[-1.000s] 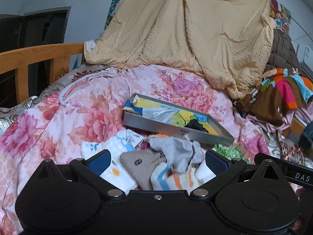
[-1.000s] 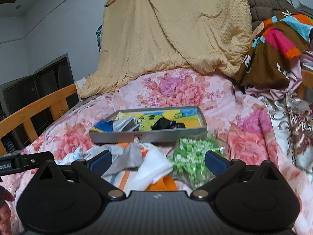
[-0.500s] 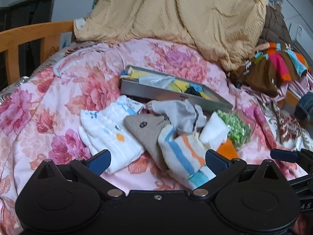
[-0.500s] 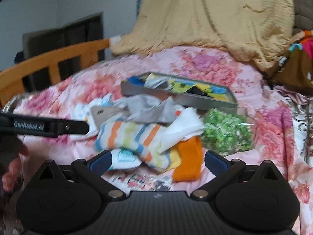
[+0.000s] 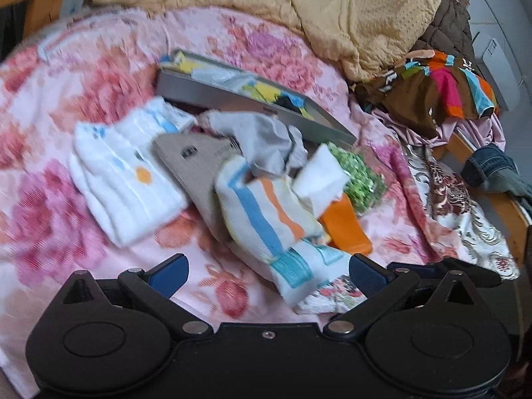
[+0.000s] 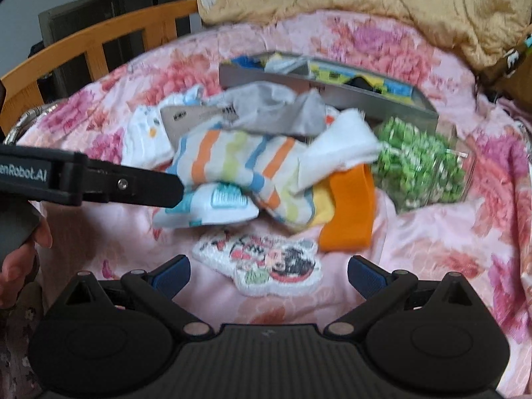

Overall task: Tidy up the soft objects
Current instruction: 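Grasp the white-and-blue packet with the left gripper while the right gripper approaches the white foam patch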

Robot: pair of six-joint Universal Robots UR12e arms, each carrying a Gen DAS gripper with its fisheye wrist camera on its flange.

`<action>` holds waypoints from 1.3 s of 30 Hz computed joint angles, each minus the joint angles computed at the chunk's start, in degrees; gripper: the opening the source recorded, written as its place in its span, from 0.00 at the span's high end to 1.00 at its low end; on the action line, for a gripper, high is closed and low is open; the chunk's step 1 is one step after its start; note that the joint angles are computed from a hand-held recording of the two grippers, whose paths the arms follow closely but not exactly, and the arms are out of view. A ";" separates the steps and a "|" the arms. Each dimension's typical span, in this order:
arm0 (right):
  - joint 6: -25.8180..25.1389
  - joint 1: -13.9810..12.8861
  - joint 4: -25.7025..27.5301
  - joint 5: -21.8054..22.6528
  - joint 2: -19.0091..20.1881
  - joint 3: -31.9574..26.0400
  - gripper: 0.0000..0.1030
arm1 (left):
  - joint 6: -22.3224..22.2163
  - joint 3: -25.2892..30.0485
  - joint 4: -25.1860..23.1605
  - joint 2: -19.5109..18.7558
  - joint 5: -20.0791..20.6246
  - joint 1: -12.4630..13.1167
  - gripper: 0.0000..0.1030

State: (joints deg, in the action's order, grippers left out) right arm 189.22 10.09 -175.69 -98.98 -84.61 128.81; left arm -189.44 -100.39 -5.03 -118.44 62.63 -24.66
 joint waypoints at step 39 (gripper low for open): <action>6.59 -2.32 3.50 4.18 0.95 -0.88 0.29 | -12.94 4.45 -9.21 -3.23 -10.25 1.22 0.51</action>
State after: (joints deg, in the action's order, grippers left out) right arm 195.81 7.77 -172.19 -94.80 -83.66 127.93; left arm -202.38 -95.94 -14.24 -121.67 52.38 -23.44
